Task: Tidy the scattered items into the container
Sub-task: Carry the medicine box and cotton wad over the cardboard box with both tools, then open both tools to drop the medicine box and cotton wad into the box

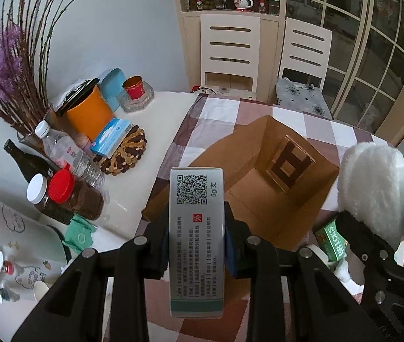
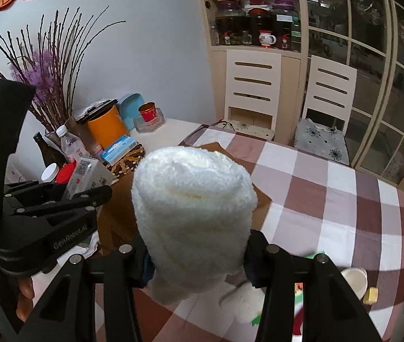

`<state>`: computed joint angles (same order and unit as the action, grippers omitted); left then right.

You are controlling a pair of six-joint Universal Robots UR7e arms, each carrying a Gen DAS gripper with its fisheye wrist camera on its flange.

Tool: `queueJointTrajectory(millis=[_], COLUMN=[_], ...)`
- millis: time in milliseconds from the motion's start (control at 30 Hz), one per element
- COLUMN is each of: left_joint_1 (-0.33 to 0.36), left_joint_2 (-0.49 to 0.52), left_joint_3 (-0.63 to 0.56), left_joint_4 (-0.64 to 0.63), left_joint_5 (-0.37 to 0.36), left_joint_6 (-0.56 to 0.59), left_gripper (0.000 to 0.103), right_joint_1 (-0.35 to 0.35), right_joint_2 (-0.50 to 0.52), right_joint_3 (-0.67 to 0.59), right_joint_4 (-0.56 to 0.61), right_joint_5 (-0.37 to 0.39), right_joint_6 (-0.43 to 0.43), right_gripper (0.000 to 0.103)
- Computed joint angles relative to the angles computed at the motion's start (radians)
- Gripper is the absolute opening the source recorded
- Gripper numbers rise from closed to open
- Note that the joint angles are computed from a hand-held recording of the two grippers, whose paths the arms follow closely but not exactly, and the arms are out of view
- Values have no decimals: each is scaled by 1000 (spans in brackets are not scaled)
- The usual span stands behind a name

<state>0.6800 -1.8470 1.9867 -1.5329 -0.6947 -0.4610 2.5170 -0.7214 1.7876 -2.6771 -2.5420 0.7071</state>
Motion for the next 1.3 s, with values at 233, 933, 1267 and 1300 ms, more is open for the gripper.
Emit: queueJointTrajectory(millis=[233,933,1267,1300], left_joint_1=[48,6,-101,-111], left_joint_2=[63,19,-89,-97], left_joint_3=[-13,7,54,59], left_joint_4=[-57,-20,149,164], left_joint_5=[9,92,8,3], left_joint_6=[41,6,-129,-141], left_gripper=[31,103,103,103], right_joint_1=[-46,-11,76,82], right_joint_2=[30,8,-41,-48], right_joint_3=[-36,6,70,82], right_joint_4=[-54,-73,134,144], right_joint_5=[16,-78,-67,-59], right_joint_6=[-93,-61,208,238], right_gripper=[49,90,90,90])
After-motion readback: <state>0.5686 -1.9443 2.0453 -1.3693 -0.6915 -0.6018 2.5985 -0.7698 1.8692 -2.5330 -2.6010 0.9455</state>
